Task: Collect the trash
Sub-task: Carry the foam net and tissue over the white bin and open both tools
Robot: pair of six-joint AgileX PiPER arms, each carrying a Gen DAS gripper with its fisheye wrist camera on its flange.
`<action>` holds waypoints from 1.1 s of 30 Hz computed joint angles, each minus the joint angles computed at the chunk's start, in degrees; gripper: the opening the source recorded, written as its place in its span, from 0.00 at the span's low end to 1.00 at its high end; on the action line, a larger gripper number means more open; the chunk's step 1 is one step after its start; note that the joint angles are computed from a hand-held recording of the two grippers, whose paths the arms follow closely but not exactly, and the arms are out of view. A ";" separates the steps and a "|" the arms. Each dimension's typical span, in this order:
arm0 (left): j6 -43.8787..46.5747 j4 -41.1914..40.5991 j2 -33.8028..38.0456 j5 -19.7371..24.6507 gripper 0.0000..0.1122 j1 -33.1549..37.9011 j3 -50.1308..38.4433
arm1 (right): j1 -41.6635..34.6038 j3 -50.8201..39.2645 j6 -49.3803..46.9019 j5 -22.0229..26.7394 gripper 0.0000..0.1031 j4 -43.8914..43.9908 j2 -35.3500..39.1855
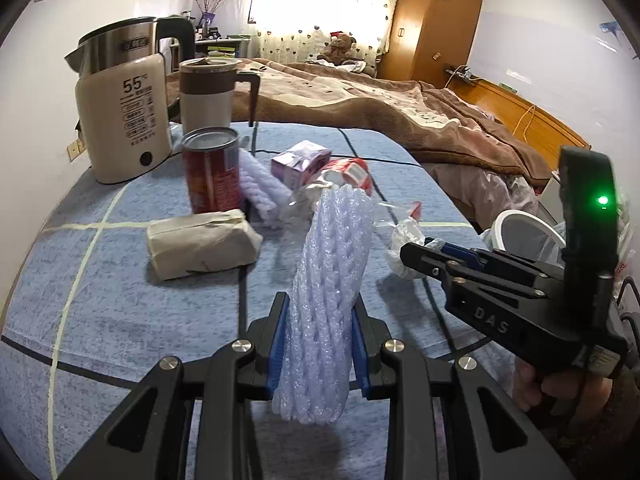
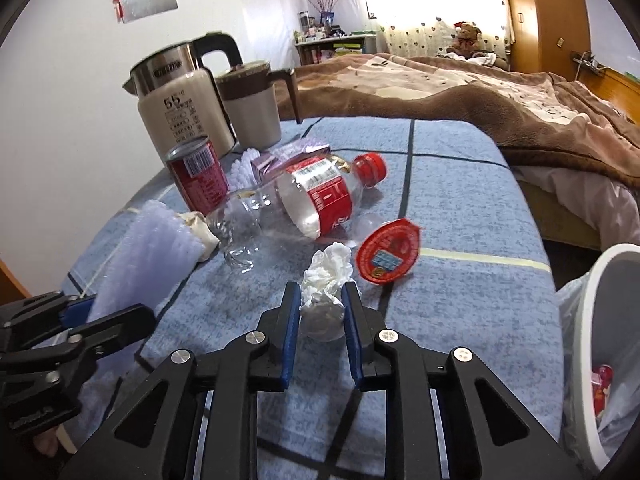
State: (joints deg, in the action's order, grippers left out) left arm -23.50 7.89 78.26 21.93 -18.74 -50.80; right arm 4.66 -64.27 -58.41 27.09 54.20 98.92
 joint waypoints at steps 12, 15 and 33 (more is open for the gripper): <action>-9.51 8.29 3.05 1.69 0.27 -7.40 -5.79 | -9.12 2.74 -4.88 4.89 0.21 4.42 -5.29; -12.40 11.28 4.39 2.57 0.27 -9.57 -7.84 | -11.91 3.18 -6.36 5.50 0.21 5.35 -6.50; -17.89 17.59 17.58 6.97 0.27 -21.44 -25.18 | -30.11 -0.75 -9.60 11.93 0.21 5.80 -5.73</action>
